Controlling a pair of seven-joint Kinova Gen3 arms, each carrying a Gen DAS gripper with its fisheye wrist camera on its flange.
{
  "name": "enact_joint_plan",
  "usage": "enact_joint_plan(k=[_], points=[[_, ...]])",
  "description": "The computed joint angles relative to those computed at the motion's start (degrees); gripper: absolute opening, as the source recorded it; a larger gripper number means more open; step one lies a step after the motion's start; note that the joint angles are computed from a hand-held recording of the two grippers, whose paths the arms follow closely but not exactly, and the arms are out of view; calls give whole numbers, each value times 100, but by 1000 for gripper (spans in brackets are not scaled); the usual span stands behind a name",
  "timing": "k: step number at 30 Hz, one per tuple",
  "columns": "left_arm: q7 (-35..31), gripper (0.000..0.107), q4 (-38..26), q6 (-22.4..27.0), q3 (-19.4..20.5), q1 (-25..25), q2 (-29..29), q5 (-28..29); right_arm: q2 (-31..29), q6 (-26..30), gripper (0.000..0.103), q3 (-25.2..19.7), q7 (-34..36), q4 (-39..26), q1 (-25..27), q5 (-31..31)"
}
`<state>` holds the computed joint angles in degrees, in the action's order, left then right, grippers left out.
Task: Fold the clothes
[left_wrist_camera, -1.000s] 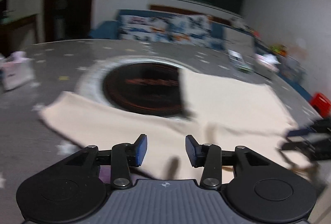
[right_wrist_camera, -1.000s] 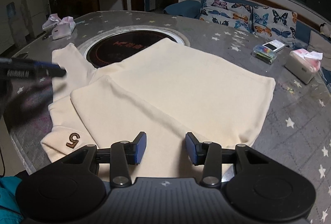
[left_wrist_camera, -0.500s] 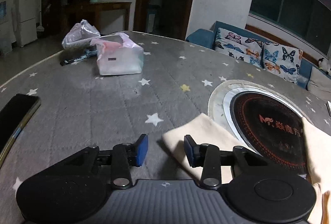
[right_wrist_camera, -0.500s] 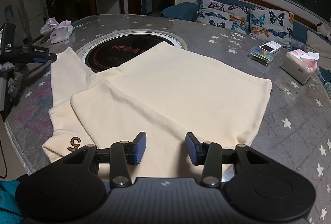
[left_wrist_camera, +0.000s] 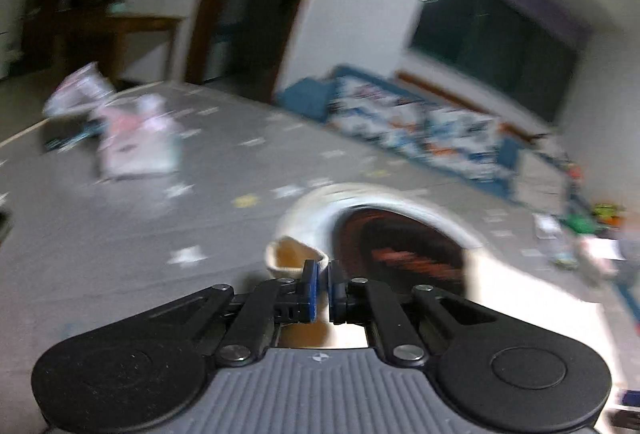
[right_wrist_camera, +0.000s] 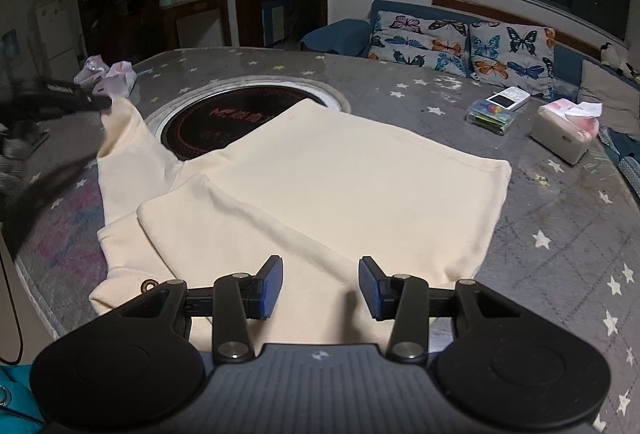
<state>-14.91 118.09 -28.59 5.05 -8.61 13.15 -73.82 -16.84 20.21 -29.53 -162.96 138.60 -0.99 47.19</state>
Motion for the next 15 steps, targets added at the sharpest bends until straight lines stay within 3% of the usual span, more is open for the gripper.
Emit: enact_joint_plan(k=[4,8,10,15], points=[[592,5,93,-932,946,-856,-316,-898,-162,-69,42,-50,-108,100,122,24],[636,5,193,-1864,1797,-1491,-437,-1335,-380,-158,42,-136,-65,218,314,-127],[603,6,203,-2239,1730,-1278,-406,-1508,-501,-212,42,-187,30,277,434,-272],[644,6,110,-2543,880,49,-144,-1881,-775,-272,42,-161,346,424,634,-735]])
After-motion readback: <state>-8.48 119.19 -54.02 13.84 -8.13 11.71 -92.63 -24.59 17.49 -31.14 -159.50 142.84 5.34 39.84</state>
